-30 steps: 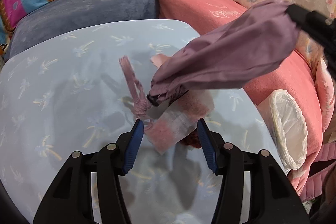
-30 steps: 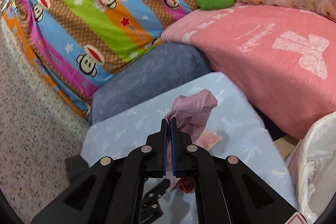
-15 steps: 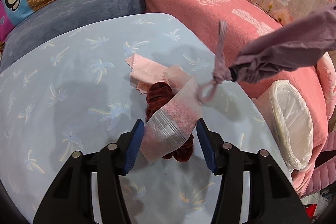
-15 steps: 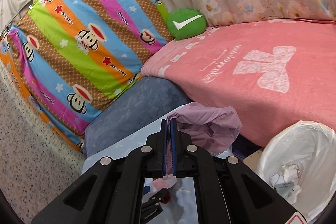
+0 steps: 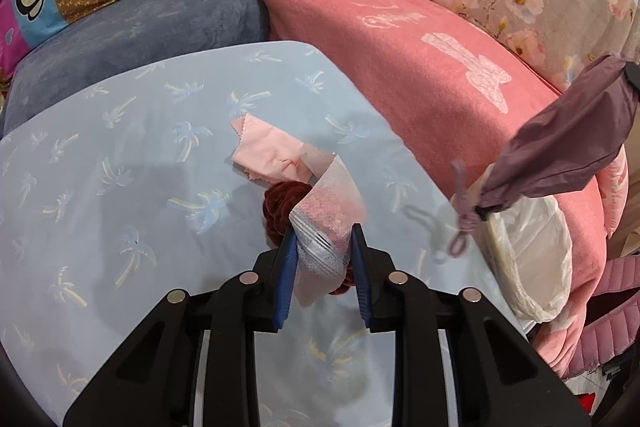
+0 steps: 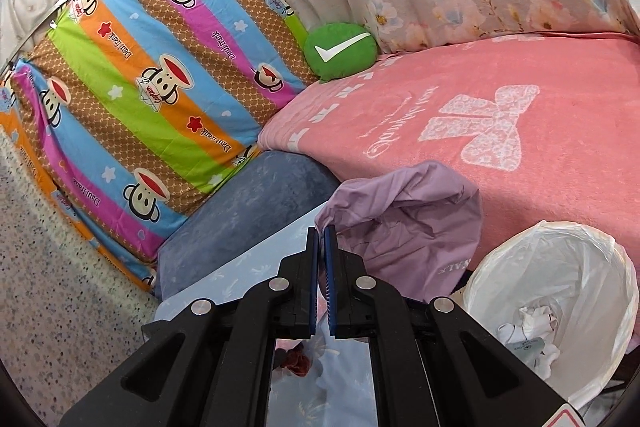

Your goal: Organize soft objects

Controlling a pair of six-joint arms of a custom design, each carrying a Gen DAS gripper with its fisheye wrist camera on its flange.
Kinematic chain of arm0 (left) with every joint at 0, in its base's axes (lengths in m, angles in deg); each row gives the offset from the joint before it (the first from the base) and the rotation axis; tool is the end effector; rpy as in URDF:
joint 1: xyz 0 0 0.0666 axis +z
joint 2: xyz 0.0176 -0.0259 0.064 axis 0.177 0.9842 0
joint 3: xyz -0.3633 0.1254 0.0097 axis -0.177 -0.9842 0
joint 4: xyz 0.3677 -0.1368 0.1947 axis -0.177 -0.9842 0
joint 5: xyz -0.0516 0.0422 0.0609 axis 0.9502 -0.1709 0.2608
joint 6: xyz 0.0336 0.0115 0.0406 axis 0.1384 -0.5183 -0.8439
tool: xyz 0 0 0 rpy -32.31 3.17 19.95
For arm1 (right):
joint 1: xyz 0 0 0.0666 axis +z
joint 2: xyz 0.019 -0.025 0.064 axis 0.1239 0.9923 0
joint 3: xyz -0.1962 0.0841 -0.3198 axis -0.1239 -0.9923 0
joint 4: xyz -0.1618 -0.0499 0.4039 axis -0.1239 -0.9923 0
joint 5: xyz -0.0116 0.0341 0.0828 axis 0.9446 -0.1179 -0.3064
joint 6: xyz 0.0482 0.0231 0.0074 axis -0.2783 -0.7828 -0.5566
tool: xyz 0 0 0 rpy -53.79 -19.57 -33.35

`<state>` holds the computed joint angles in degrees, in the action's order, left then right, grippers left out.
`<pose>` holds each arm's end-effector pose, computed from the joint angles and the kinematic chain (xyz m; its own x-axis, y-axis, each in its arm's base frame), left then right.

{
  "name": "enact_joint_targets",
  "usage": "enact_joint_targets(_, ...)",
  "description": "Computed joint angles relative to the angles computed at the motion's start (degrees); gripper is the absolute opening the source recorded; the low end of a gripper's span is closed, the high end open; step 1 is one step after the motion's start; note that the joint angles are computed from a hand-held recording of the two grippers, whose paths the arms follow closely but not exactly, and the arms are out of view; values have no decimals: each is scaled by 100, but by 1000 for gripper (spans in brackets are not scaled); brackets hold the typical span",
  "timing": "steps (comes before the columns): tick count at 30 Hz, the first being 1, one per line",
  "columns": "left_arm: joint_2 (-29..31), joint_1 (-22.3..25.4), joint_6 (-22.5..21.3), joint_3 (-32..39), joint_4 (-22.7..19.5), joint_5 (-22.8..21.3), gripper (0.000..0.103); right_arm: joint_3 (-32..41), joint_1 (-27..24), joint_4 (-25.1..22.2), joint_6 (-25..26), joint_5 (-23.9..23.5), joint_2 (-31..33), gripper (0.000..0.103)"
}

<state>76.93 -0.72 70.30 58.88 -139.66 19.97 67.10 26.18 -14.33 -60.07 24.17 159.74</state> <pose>0.4321 -0.0780 0.4814 -0.6902 -0.4480 -0.5683 -0.3750 0.8931 -0.2486 0.5616 0.2124 0.5772 -0.6918 -0.0074 -0.7220 -0.5129 0.7088 0.4842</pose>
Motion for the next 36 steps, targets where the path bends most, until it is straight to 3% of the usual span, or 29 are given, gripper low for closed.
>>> enact_joint_targets(36, -101, -980, 153, 675, -45, -644, 25, -869, -506, 160, 111, -637, -962, 5)
